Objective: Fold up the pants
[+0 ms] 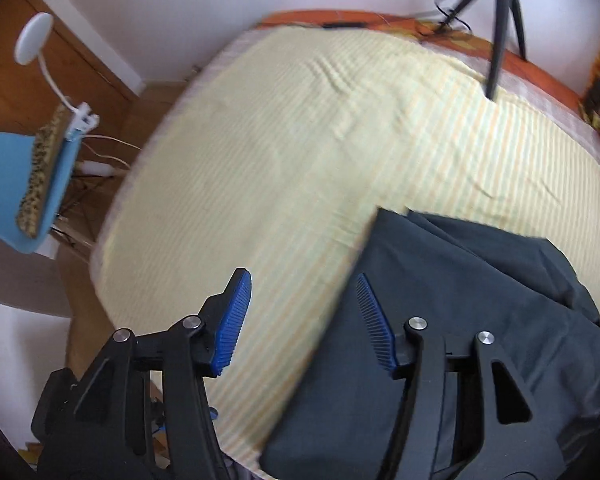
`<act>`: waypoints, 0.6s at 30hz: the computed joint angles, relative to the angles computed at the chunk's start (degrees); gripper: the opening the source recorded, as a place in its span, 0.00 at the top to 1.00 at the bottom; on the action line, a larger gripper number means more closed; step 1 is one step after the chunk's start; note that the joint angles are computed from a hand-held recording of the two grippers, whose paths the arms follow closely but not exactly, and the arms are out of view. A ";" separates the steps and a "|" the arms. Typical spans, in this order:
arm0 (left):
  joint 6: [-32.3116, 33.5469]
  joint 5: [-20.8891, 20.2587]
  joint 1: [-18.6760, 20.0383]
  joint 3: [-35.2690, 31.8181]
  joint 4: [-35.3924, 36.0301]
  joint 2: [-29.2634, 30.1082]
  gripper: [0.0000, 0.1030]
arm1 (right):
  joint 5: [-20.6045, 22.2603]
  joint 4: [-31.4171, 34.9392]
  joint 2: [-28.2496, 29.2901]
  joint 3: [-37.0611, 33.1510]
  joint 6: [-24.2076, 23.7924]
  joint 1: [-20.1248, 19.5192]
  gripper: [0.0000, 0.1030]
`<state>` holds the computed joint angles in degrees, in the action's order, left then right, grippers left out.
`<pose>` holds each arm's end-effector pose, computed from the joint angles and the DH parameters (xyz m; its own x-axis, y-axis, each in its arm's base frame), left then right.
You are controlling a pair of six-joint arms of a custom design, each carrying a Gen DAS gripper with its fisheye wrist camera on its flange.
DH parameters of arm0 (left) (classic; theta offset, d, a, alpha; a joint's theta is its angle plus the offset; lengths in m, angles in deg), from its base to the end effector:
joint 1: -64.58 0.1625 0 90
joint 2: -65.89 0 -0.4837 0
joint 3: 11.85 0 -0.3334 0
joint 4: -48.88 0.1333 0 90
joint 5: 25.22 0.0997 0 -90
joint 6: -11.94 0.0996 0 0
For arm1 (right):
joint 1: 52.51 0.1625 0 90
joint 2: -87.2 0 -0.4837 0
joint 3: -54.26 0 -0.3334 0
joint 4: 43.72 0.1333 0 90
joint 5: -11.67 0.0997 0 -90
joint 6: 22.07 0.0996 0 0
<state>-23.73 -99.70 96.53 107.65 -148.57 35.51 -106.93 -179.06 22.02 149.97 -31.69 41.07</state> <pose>-0.3797 -0.4253 0.0140 -0.9419 0.3351 -0.0230 0.3154 0.8589 -0.4036 0.1235 -0.6024 0.3731 -0.8614 -0.0949 0.4990 -0.2072 0.9626 -0.1747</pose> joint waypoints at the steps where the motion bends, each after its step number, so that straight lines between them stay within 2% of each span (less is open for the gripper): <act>1: 0.00 -0.28 0.00 -0.61 0.20 0.59 0.56 | -0.87 0.74 0.23 -0.07 0.49 -0.35 0.44; 7: -0.50 1.05 -1.28 -2.35 2.05 2.00 0.56 | -8.32 0.73 3.58 1.23 -0.35 0.32 0.44; 10: -0.26 2.35 -1.88 -2.93 2.78 2.41 0.50 | -11.58 -0.40 4.77 2.55 -1.32 0.56 0.46; 12: -0.28 3.27 -2.09 -3.49 3.59 2.77 0.49 | -14.01 -2.56 5.32 3.53 -2.94 0.78 0.64; 13: -0.47 3.64 -2.19 -3.65 3.85 2.85 0.49 | -14.68 -4.66 5.18 4.29 -4.58 0.76 0.70; 15: -1.11 3.95 -2.42 -3.25 3.83 2.70 0.47 | -12.78 -3.09 4.32 3.64 -4.27 0.09 0.94; 18: -1.30 4.00 -2.47 -4.46 4.58 3.33 0.43 | -8.00 -1.69 1.85 2.78 -3.79 -1.40 0.97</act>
<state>-25.04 -95.70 94.06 103.18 -143.99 38.84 -114.93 -180.75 23.87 152.75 -35.48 39.67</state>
